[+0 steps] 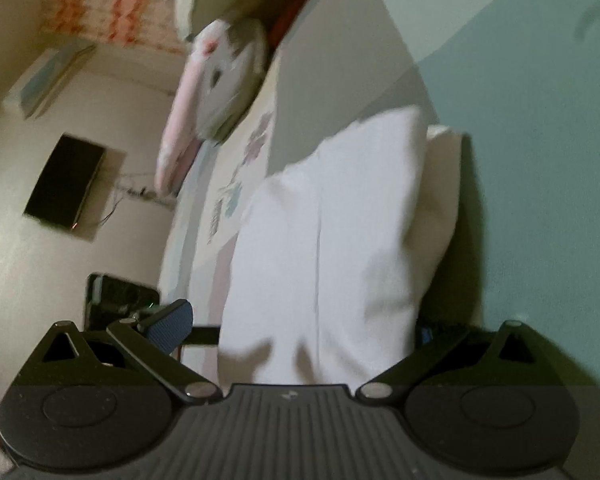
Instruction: Fold clothes
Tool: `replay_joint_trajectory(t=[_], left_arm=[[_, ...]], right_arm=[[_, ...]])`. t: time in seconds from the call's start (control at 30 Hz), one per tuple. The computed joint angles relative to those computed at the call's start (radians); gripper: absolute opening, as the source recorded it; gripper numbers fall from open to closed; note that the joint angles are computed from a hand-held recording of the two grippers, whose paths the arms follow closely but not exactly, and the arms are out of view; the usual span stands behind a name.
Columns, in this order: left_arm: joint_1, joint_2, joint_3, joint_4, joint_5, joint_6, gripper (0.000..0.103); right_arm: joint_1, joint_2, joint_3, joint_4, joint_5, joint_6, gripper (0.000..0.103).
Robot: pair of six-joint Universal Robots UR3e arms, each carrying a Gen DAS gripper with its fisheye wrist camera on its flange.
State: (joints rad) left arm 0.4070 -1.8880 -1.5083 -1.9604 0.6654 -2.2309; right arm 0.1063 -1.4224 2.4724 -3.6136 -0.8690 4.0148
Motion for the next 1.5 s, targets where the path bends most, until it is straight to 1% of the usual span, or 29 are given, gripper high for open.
replay_joint_trajectory(t=[0.03,0.1,0.17,0.2,0.27,0.33,0.47,0.5,0.63,0.73,0.8,0.87,0.93,1.1,1.27,1.37,1.43,1.5], left_arm=[[-0.007,-0.017,0.015,0.003,-0.012,-0.015,0.102],[-0.043,-0.049,0.045,0.056,-0.037,-0.093,0.102],[-0.071,-0.055,0.045,0.115,-0.038,-0.162,0.102],[-0.076,-0.039,0.033,0.126,-0.03,-0.158,0.102],[-0.067,-0.017,0.01,0.111,-0.023,-0.114,0.102],[-0.046,-0.006,-0.023,0.105,-0.04,-0.097,0.102],[-0.05,0.002,-0.013,0.079,-0.063,-0.122,0.102],[-0.052,0.004,-0.009,0.072,-0.068,-0.13,0.102],[-0.042,0.027,-0.005,-0.001,-0.09,-0.08,0.102],[-0.044,0.038,-0.015,-0.011,-0.103,-0.085,0.102],[-0.05,0.046,-0.028,-0.009,-0.115,-0.096,0.102],[-0.045,0.059,-0.032,-0.049,-0.125,-0.078,0.102],[-0.043,0.069,-0.03,-0.092,-0.132,-0.054,0.102],[-0.083,0.083,-0.019,-0.108,-0.161,-0.054,0.102],[-0.11,0.097,-0.001,-0.118,-0.162,-0.058,0.102],[-0.121,0.104,-0.006,-0.103,-0.153,-0.071,0.102],[-0.135,0.106,-0.011,-0.067,-0.148,-0.104,0.102],[-0.147,0.107,-0.018,-0.03,-0.144,-0.134,0.102]], right_arm=[[-0.009,0.013,-0.005,-0.009,0.013,0.006,0.103],[-0.025,0.052,-0.038,-0.022,0.03,0.037,0.103],[-0.022,0.084,-0.08,-0.018,0.028,0.066,0.103],[-0.019,0.081,-0.089,-0.003,0.024,0.068,0.103],[-0.015,0.062,-0.07,-0.008,0.021,0.063,0.103],[-0.02,0.093,-0.029,-0.128,0.016,0.098,0.103],[-0.009,0.124,-0.045,-0.207,-0.004,0.195,0.103],[-0.008,0.118,-0.047,-0.208,-0.003,0.196,0.103],[-0.006,0.077,-0.05,-0.186,0.004,0.179,0.103],[0.007,0.058,-0.065,-0.156,-0.012,0.171,0.103],[0.013,0.048,-0.063,-0.16,-0.019,0.175,0.103],[0.021,0.02,-0.053,-0.15,-0.038,0.172,0.103],[0.043,-0.018,-0.064,-0.102,-0.079,0.15,0.103],[0.12,-0.162,-0.103,0.085,-0.215,0.048,0.103],[0.19,-0.245,-0.149,0.245,-0.344,-0.04,0.103],[0.205,-0.267,-0.139,0.261,-0.377,-0.057,0.103],[0.193,-0.275,-0.112,0.235,-0.367,-0.054,0.103],[0.175,-0.262,-0.075,0.178,-0.347,-0.032,0.103]])
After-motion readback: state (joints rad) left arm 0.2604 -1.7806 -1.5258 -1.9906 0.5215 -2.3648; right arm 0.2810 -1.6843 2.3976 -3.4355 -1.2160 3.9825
